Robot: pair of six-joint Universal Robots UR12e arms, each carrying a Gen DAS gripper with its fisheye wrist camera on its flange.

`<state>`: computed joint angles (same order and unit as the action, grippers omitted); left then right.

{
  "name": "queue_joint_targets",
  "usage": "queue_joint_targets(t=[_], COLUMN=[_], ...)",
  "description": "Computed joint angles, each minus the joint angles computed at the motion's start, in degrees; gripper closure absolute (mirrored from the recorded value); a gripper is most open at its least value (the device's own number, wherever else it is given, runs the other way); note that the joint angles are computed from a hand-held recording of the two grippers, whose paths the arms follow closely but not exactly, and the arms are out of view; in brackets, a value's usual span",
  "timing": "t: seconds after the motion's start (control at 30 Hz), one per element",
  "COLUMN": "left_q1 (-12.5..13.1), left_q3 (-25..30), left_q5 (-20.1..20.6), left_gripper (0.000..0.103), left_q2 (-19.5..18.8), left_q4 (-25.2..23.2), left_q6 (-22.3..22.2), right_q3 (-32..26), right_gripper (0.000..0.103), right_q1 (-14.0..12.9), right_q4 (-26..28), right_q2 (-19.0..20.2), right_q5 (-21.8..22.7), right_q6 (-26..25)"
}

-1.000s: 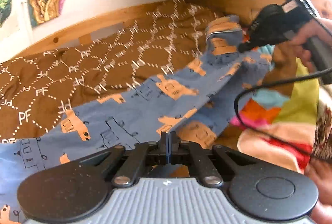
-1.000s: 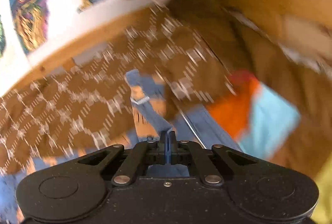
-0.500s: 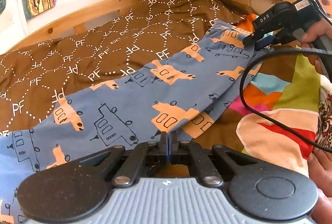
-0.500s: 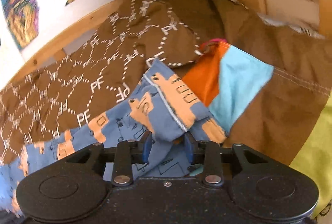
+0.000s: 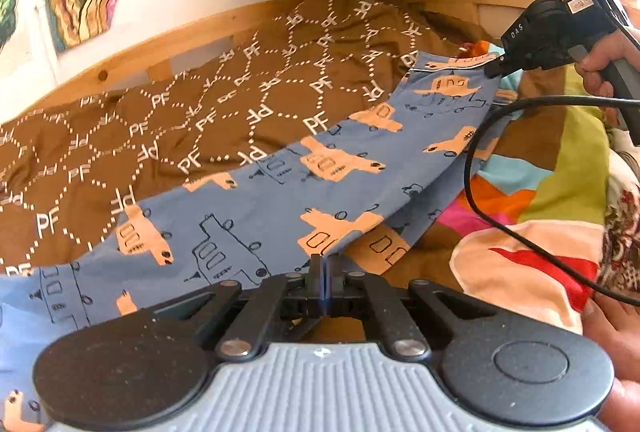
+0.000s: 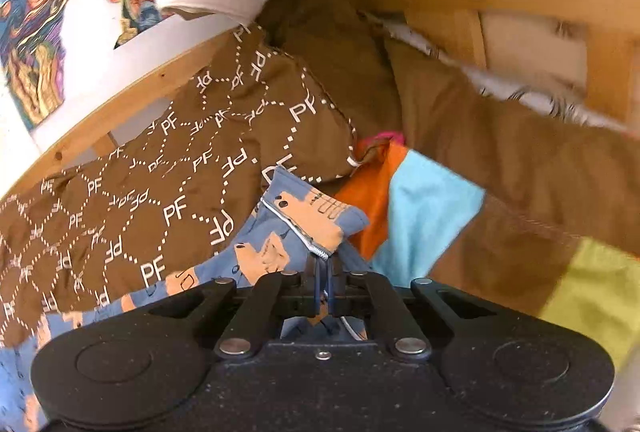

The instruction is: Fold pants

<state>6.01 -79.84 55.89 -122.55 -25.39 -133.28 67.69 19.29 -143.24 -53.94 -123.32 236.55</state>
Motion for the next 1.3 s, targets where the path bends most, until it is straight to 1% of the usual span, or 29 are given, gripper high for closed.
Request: queue_joint_targets(t=[0.07,0.13,0.2,0.23,0.27,0.3,0.33,0.37,0.47,0.5,0.53,0.6,0.67,0.7,0.73,0.77,0.8,0.87,0.9,0.93,0.97,1.0,1.07,1.13,1.17,1.2,1.23,1.27,1.3], left_q1=[-0.03,-0.19,-0.31,-0.31,-0.30,-0.26,-0.19,-0.08,0.32,0.40,0.43,0.61,0.80,0.85,0.82,0.70,0.53,-0.16,-0.60,-0.73,-0.60,-0.36,0.09,0.25,0.29,0.42,0.57,0.71,0.90], left_q3=[-0.03,0.16,0.83,1.19,1.66,1.97,2.42,3.01,3.76,3.80,3.64,3.47,3.84,4.16,4.57,4.91,5.22,6.00,6.68,7.34,7.80,8.51,9.67,10.60,11.08,11.27,11.25,11.19,11.30], left_q5=[0.37,1.13,1.74,1.70,1.62,1.45,1.23,0.81,-0.61,-0.82,-0.92,-1.91,-3.24,-3.58,-3.34,-2.41,-0.92,4.30,7.67,9.34,9.59,9.44,8.99,9.80,10.08,10.10,10.19,10.49,10.83], left_gripper=[0.103,0.103,0.103,0.102,0.102,0.099,0.096,0.095,0.083,0.074,0.062,0.052,0.047,0.043,0.040,0.040,0.039,0.039,0.035,0.027,0.025,0.023,0.023,0.020,0.020,0.020,0.019,0.019,0.018], left_q2=[0.13,0.04,-0.25,-0.37,-0.53,-0.65,-0.79,-0.94,-1.04,-1.01,-0.93,-0.87,-1.02,-1.15,-1.33,-1.48,-1.60,-1.89,-2.13,-2.36,-2.51,-2.64,-2.85,-3.00,-3.09,-3.04,-3.03,-3.01,-3.06], left_q4=[-0.91,-2.17,-3.93,-4.94,-6.00,-6.56,-7.40,-8.76,-10.80,-10.69,-9.92,-8.35,-8.15,-8.47,-8.98,-9.52,-10.07,-11.63,-13.12,-14.75,-15.80,-17.44,-20.12,-21.32,-21.76,-21.35,-20.00,-18.38,-16.76], left_q6=[1.80,2.80,2.91,3.02,3.10,2.61,1.66,1.02,-0.61,-0.85,-1.28,-2.53,-4.35,-5.47,-6.56,-7.33,-7.83,-8.16,-8.04,-8.31,-9.57,-10.98,-11.94,-12.51,-12.57,-12.90,-13.45,-14.00,-14.67], right_q3=[0.72,1.49,2.05,2.30,2.40,2.21,2.12,2.01,1.96,1.78,1.52,0.95,-0.05,-0.62,-1.12,-1.40,-1.55,-1.80,-2.10,-2.43,-2.56,-1.99,-2.05,-2.84,-3.20,-3.36,-2.95,-2.84,-2.93], right_gripper=[0.101,0.101,0.101,0.101,0.099,0.097,0.091,0.090,0.085,0.082,0.079,0.073,0.062,0.059,0.054,0.050,0.048,0.041,0.039,0.039,0.039,0.039,0.040,0.040,0.035,0.031,0.022,0.017,0.017], right_q1=[0.35,0.38,0.27,0.29,0.39,0.42,0.42,0.40,0.47,0.62,0.83,1.37,2.15,2.55,2.89,3.00,2.98,2.63,2.24,1.79,1.34,1.08,1.03,1.30,1.59,1.94,2.24,2.46,2.59], right_q4=[1.31,3.39,5.93,5.88,5.57,5.47,5.19,5.22,5.87,6.70,7.19,7.68,7.71,7.10,5.94,4.48,2.41,0.44,1.47,3.80,6.03,5.87,6.19,7.41,7.61,6.63,4.44,2.59,1.79], right_q2=[-0.67,-1.18,-1.43,-1.44,-1.37,-1.23,-1.15,-1.09,-1.22,-1.24,-1.16,-0.88,-0.13,0.41,0.98,1.39,1.78,2.25,2.40,2.37,2.32,2.17,2.11,2.30,2.49,2.69,2.76,2.88,3.03], right_q5=[-0.38,0.65,2.19,2.38,2.07,1.84,1.77,1.85,1.51,0.72,-0.26,-2.85,-6.62,-8.55,-10.16,-10.55,-9.94,-7.60,-5.66,-3.73,-2.13,-1.78,-2.50,-3.85,-5.02,-6.26,-6.99,-7.09,-6.54], right_q6=[0.42,2.45,5.37,5.97,5.51,4.36,3.39,2.87,2.40,2.14,1.13,-2.59,-8.48,-12.43,-16.48,-19.57,-23.09,-26.85,-27.09,-25.98,-24.28,-23.77,-24.66,-25.43,-26.18,-27.80,-29.88,-32.12,-34.11])
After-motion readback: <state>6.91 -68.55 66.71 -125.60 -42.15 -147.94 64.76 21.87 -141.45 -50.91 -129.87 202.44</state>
